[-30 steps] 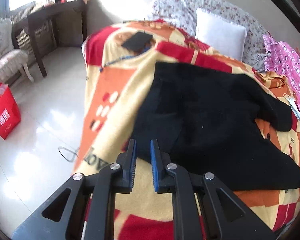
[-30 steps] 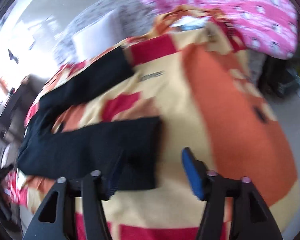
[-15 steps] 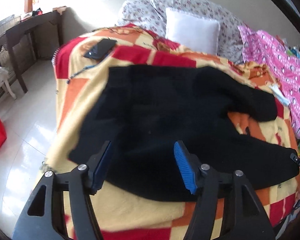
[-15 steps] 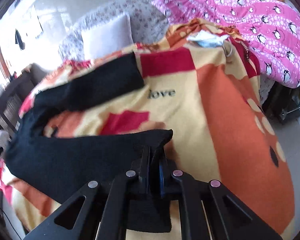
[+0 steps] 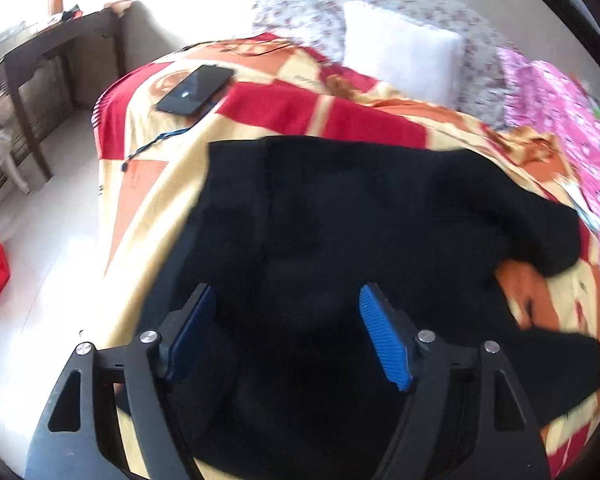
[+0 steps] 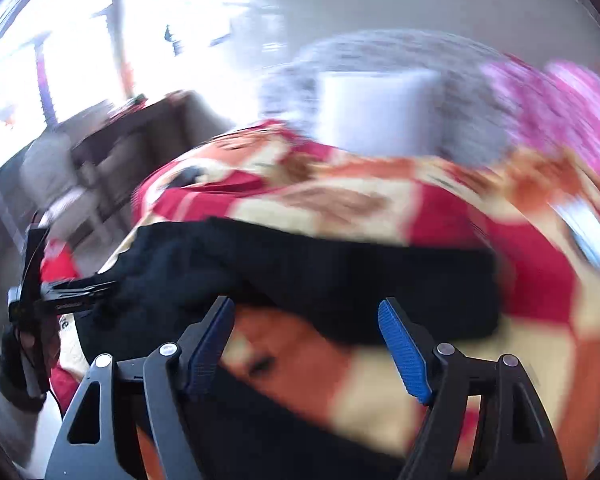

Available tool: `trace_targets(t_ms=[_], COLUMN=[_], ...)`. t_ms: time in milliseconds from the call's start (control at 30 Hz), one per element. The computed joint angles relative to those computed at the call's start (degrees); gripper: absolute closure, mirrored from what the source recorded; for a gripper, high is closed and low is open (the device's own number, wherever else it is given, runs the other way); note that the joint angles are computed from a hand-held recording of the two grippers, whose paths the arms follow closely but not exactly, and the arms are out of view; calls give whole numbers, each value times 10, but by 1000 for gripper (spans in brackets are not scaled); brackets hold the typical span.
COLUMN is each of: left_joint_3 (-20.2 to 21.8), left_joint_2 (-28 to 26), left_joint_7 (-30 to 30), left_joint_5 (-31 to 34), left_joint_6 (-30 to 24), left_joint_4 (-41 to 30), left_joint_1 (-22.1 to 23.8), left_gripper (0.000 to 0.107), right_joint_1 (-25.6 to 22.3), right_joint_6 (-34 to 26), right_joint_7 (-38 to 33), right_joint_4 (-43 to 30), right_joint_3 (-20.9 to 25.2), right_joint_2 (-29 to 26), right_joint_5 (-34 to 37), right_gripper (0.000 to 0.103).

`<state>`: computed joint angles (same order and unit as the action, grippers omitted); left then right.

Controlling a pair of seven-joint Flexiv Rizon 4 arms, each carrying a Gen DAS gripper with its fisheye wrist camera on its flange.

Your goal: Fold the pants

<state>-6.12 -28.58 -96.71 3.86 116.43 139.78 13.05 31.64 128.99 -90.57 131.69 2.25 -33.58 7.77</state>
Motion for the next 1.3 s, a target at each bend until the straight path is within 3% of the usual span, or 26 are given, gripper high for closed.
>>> trace_targets(t_ms=[100, 200, 333, 400, 433, 533, 633, 733, 867, 967, 1100, 1133, 1200, 1233, 1267, 1300], left_joint_3=[-4, 27, 36, 43, 38, 10, -14, -48, -66, -36, -11, -5, 11, 23, 25, 26], left_joint_2=[-12, -24, -51, -64, -63, -50, -22, 15, 37, 54, 68, 72, 75, 75, 77, 77], left_joint_7=[11, 27, 45, 52, 57, 59, 40, -10, -68, -84, -104, -106, -105, -101, -101, -100], left_joint_5=[-15, -58, -99, -108, -109, -105, -81, -15, 78, 111, 133, 135, 135, 125, 127, 130], left_joint_6=[-50, -92, -132, -124, -128, -114, -61, 3, 41, 55, 71, 75, 87, 96, 99, 102], left_joint_4=[-38, -75, -117, -129, -130, -111, -62, 6, 55, 81, 95, 98, 102, 104, 105, 104], left_joint_1=[6, -25, -34, -44, -38, -6, 40, 126, 217, 224, 218, 211, 189, 165, 158, 148], left_gripper=[33, 33, 32, 30, 30, 30, 30, 30, 30, 30, 30, 30, 30, 30, 30, 30], right_joint_1=[-1, -4, 4, 7, 16, 53, 110, 188, 179, 174, 91, 79, 58, 63, 83, 120], right_joint_6=[-82, -174, -238, -268, -281, -205, -131, -50, -2, -5, 34, 39, 70, 85, 83, 75], right_joint_7=[-10, -12, -11, -6, -2, -10, -46, -102, -109, -97, -38, -28, -6, 5, 1, -7], right_joint_4=[-93, -178, -252, -268, -267, -204, -119, -22, 43, 45, 60, 68, 85, 89, 83, 72], right_joint_3=[1, 2, -13, -21, -31, -60, -89, -105, -21, 13, 79, 85, 93, 82, 63, 29], right_joint_2=[-36, -73, -120, -131, -132, -109, -63, -26, -38, -76, -93, -83, -67, -60, -50, -43], right_joint_5=[-79, -155, -205, -220, -223, -205, -147, -57, -17, 4, -40, -49, -49, -34, 13, 72], right_gripper=[27, 27, 30, 76, 93, 93, 93, 93, 92, 81, 80, 76, 54, 37, 28, 28])
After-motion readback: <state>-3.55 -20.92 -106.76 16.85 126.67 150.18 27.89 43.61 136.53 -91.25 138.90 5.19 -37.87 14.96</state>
